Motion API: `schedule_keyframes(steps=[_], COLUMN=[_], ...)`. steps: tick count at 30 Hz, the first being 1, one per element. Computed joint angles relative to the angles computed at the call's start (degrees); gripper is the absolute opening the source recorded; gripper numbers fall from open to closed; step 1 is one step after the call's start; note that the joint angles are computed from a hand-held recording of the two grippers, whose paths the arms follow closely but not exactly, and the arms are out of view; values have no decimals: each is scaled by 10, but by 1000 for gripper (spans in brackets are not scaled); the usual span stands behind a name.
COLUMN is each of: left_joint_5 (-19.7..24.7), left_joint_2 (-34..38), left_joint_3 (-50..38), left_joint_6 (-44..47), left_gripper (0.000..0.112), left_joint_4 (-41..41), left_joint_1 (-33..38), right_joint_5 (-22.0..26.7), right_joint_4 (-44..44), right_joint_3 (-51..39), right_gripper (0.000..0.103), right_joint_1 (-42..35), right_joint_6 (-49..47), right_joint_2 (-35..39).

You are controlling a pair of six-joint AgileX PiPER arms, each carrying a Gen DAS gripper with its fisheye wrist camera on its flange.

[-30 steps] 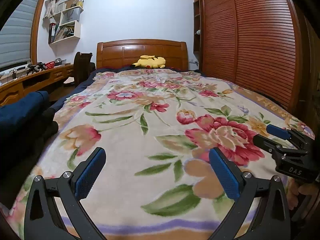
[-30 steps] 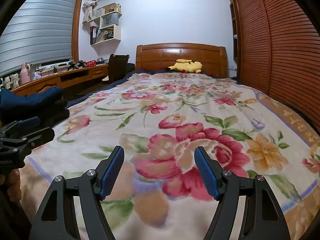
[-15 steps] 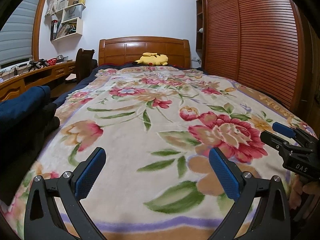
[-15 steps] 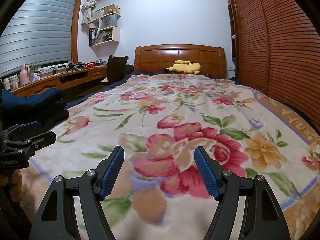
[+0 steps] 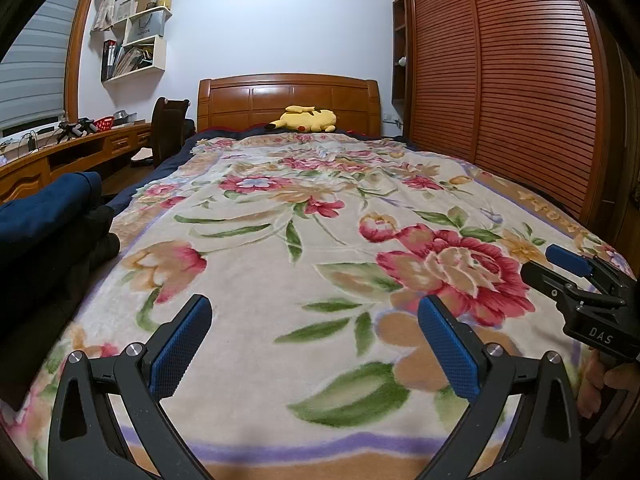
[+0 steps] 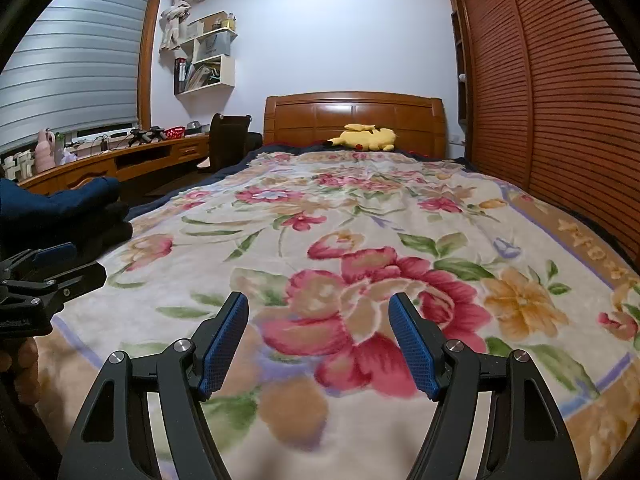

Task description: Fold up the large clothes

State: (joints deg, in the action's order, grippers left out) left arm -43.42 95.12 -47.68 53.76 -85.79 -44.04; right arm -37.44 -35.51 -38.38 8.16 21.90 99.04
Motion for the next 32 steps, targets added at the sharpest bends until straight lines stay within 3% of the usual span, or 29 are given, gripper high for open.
schedule_keyframes(steps=[32], left_joint_5=[0], left_joint_2=[0], left_joint_3=[1], left_joint_6=[-1], left_gripper=[103], left_joint_4=[-1], left_joint_1=[0], right_joint_5=[-21], right_joint_4=[-14], right_joint_3=[-2], right_gripper=[75], right_joint_1=[-19], right_joint_6=[6], right_joint_2=[7])
